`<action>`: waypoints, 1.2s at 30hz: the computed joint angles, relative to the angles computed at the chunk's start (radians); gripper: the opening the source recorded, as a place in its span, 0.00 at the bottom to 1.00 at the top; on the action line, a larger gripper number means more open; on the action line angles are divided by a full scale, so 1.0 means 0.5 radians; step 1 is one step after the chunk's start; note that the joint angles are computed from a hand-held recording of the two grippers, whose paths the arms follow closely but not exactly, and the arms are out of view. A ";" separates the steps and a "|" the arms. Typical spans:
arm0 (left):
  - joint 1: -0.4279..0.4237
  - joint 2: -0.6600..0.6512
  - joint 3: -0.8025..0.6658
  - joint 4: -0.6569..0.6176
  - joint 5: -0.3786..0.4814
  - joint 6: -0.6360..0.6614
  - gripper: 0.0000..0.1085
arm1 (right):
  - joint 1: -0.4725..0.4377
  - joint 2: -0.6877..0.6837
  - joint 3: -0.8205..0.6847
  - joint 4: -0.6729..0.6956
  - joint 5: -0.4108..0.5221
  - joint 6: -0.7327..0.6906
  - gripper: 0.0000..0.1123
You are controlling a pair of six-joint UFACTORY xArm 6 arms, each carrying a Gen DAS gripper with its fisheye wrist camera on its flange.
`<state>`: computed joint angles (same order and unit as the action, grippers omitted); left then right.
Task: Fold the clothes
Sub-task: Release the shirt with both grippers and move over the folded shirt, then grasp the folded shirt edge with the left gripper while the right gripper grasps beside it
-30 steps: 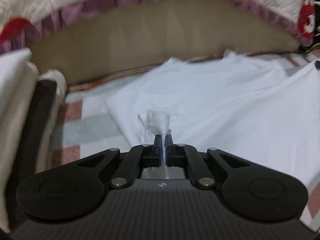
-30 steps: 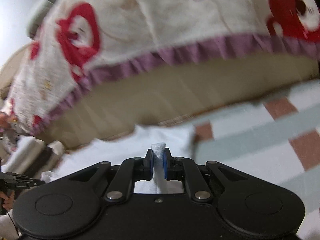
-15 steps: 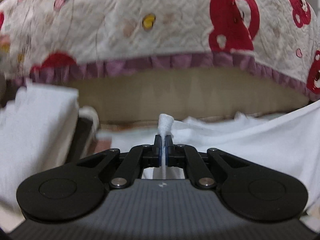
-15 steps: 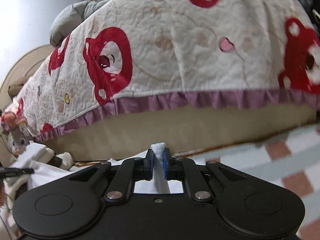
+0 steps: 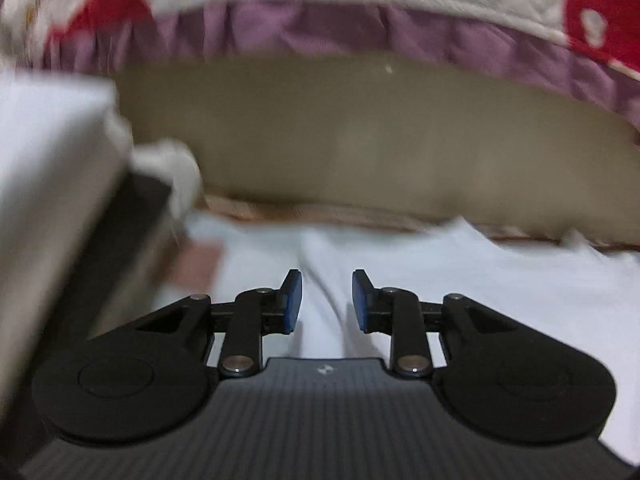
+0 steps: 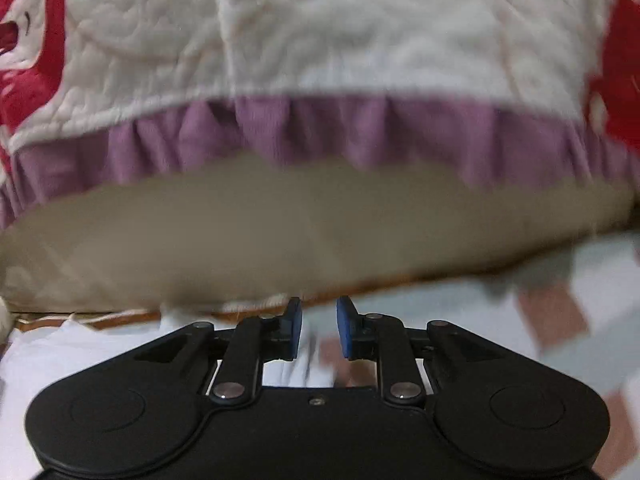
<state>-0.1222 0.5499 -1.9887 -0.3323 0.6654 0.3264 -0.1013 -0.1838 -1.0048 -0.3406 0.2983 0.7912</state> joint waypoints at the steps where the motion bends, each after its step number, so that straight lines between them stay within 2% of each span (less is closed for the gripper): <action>1: 0.004 -0.106 0.158 -0.042 0.025 0.035 0.27 | 0.038 -0.096 0.131 0.184 -0.061 -0.111 0.22; 4: 0.002 -0.370 0.520 -0.004 0.101 0.100 0.27 | 0.183 -0.508 0.540 0.341 -0.147 -0.132 0.25; 5: -0.001 -0.447 0.619 0.030 0.130 0.113 0.27 | 0.236 -0.666 0.666 0.287 -0.151 -0.064 0.25; 7: -0.001 -0.582 0.767 0.078 0.190 0.166 0.27 | 0.344 -0.968 0.853 0.052 -0.088 0.128 0.32; 8: 0.002 -0.644 0.825 0.094 0.218 0.196 0.28 | 0.396 -1.052 0.871 0.020 0.001 0.123 0.36; 10: 0.018 -0.771 0.933 0.127 0.259 0.209 0.30 | 0.486 -1.170 0.877 0.114 0.141 0.050 0.36; 12: 0.059 -0.862 0.945 0.203 0.417 0.106 0.31 | 0.532 -1.324 0.943 0.059 0.178 0.277 0.37; 15: 0.137 -1.009 0.960 0.173 0.564 -0.004 0.31 | 0.606 -1.478 1.021 0.105 0.202 0.595 0.39; 16: 0.173 -1.078 0.995 0.111 0.579 -0.060 0.31 | 0.640 -1.510 1.035 0.098 0.227 0.676 0.40; 18: 0.236 -1.225 1.128 -0.072 0.595 -0.186 0.43 | 0.716 -1.528 1.027 0.049 0.335 0.820 0.43; 20: 0.289 -1.361 1.288 -0.283 0.599 -0.301 0.44 | 0.783 -1.517 1.010 0.017 0.456 0.955 0.43; 23: 0.278 -1.379 1.426 -0.507 0.539 -0.300 0.44 | 0.828 -1.489 1.014 0.050 0.546 1.096 0.43; 27: 0.278 -1.233 1.449 -0.745 0.403 -0.476 0.44 | 0.755 -1.522 1.177 0.167 0.352 1.341 0.43; 29: 0.274 -1.173 1.476 -0.861 0.422 -0.537 0.44 | 0.725 -1.468 1.205 0.214 0.269 1.386 0.43; 31: 0.272 -1.115 1.480 -0.906 0.516 -0.567 0.44 | 0.706 -1.423 1.238 0.250 0.183 1.462 0.43; 32: 0.270 -1.089 1.483 -0.930 0.545 -0.578 0.44 | 0.702 -1.404 1.255 0.242 0.139 1.523 0.44; 36: 0.253 -1.053 1.518 -1.052 0.447 -0.582 0.46 | 0.666 -1.301 1.264 0.003 0.011 1.793 0.50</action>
